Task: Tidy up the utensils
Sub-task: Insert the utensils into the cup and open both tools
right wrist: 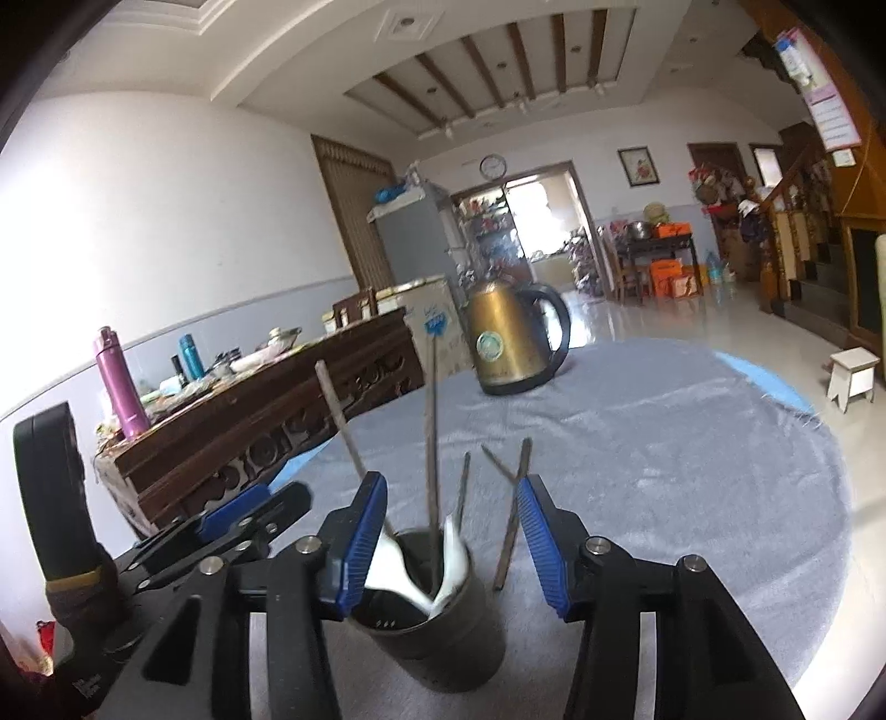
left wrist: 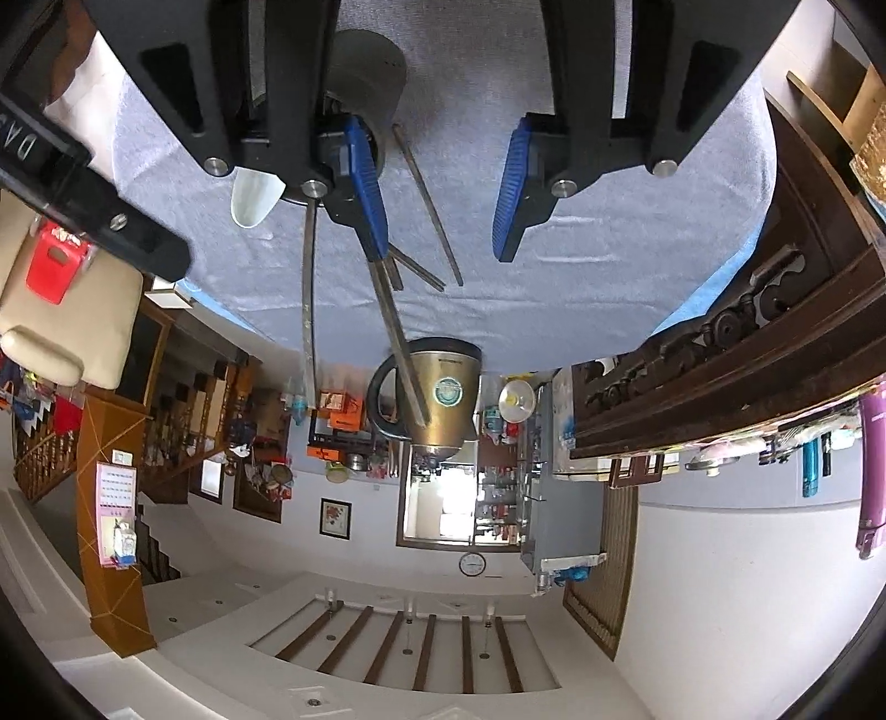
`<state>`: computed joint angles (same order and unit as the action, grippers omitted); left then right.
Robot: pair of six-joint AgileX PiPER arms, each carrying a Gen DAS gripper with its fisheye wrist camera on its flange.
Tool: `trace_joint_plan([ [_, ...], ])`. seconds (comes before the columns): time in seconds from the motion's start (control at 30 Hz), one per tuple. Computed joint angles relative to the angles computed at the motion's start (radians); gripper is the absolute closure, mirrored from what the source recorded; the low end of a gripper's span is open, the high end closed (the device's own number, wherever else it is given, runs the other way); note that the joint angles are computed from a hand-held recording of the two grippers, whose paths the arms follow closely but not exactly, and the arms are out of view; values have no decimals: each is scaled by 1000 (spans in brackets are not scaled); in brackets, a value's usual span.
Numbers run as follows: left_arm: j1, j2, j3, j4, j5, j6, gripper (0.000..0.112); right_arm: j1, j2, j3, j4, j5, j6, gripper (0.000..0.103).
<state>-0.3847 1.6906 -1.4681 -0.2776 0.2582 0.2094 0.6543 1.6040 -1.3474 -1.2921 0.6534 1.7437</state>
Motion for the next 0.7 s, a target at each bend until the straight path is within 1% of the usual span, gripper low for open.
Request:
trace_joint_plan([
  [0.13, 22, 15, -20, 17, 23, -43, 69, -11, -19, 18, 8, 18, 27, 50],
  [0.17, 29, 18, -25, 13, 31, -46, 67, -16, -24, 26, 11, 18, 35, 50],
  [0.23, 36, 23, -30, 47, 40, -93, 62, -20, -33, 41, 17, 28, 53, 50],
  [0.27, 41, 30, -37, 55, 49, -110, 60, -27, -39, 53, 19, 24, 72, 50],
  [0.33, 51, 41, -48, 54, 65, -120, 59, -49, -52, 74, 35, -3, 95, 51],
  [0.43, 62, 66, -80, 67, 106, -148, 58, -68, -55, 85, 64, -10, 100, 51],
  [0.57, 75, 96, -114, 80, 148, -162, 52, -85, -57, 91, 100, -18, 84, 51],
  [0.7, 93, 140, -169, 60, 215, -133, 51, -106, -49, 91, 152, -39, 60, 51],
])
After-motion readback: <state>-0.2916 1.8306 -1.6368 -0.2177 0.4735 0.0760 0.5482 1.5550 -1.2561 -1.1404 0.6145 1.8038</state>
